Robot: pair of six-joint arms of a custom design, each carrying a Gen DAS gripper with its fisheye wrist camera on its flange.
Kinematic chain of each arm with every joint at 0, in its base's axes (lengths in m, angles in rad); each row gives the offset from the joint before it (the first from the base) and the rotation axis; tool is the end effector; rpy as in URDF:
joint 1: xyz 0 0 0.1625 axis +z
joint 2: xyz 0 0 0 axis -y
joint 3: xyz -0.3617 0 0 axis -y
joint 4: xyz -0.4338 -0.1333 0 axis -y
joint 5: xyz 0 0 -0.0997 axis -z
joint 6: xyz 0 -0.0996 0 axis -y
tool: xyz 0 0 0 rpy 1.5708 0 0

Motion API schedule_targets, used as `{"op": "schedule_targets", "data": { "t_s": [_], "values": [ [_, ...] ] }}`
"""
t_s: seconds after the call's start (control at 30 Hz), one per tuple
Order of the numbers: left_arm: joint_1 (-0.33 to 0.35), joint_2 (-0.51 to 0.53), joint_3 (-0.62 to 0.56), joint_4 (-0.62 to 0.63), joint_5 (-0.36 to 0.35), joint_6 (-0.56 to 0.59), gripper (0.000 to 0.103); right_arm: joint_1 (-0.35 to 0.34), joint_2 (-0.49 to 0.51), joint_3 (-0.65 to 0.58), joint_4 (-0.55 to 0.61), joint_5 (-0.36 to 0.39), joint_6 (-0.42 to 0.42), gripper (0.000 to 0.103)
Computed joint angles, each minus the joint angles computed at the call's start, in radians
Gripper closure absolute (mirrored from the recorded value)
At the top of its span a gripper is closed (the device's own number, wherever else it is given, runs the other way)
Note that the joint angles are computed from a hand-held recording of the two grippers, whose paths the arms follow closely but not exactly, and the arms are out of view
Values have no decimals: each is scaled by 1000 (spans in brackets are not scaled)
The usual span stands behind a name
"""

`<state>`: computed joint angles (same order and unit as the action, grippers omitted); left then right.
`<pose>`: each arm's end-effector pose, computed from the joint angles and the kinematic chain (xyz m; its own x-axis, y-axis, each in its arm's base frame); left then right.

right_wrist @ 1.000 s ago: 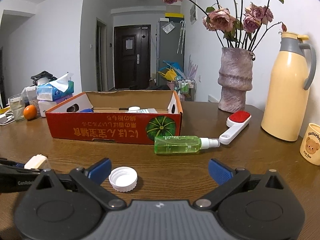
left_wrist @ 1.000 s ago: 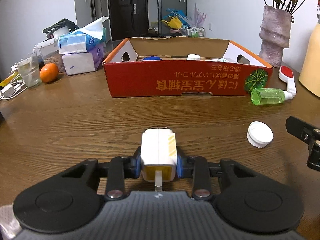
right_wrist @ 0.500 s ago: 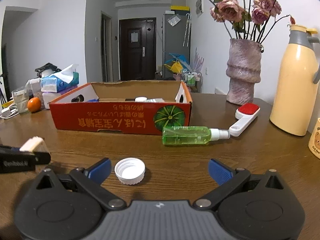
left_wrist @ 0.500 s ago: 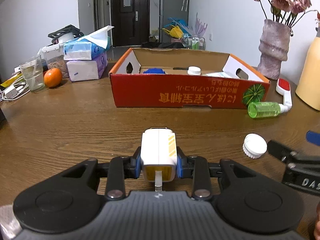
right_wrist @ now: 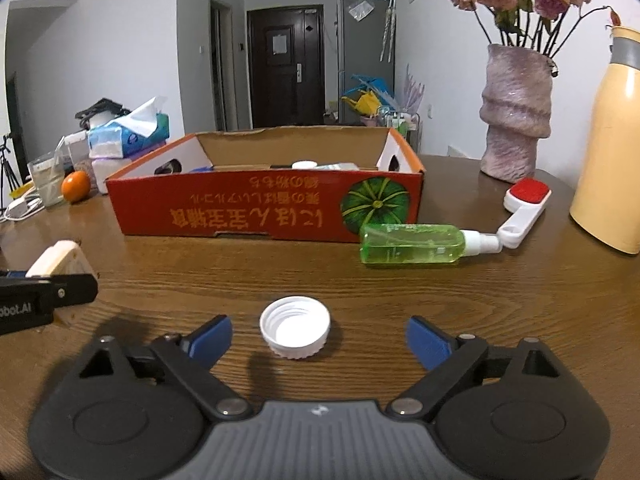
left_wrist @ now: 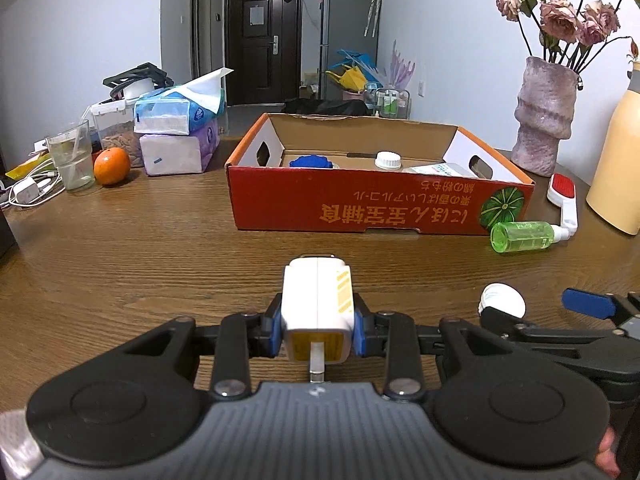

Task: Organize rigid objects
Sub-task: 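Grasp the white screw cap with the right tool while the left tool holds the adapter, then carry the plug adapter and white cap over the cardboard box with both tools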

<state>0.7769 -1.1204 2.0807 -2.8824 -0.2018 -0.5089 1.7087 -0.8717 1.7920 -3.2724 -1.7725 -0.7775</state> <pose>-0.1994 -0.5198 0.1483 -0.6589 -0.4023 -0.6356 0.3991 0.5293 -0.7487 0.1996 -0.6134 0.0951 -0.6369 -0.4897 0.5954 -0.7639 0.5047 -0.4021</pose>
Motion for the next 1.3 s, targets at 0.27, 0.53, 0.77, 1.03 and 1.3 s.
{"op": "schedule_targets", "data": {
  "t_s": [0.27, 0.53, 0.77, 1.03, 1.3],
  "values": [
    [-2, 0, 1, -2, 3, 1, 71, 14, 29, -33, 39, -32, 29, 63],
    [-3, -2, 3, -3, 4, 2, 71, 7, 15, -11, -5, -1, 33, 64],
    [-6, -4, 5, -20, 8, 17, 71, 3, 0, 3, -27, 33, 36, 64],
    [-14, 8, 1, -77, 21, 58, 71, 5, -20, 18, -43, 61, 42, 64],
    [-22, 26, -16, -155, 45, 117, 71, 14, -54, 34, -38, 94, 42, 64]
  ]
}}
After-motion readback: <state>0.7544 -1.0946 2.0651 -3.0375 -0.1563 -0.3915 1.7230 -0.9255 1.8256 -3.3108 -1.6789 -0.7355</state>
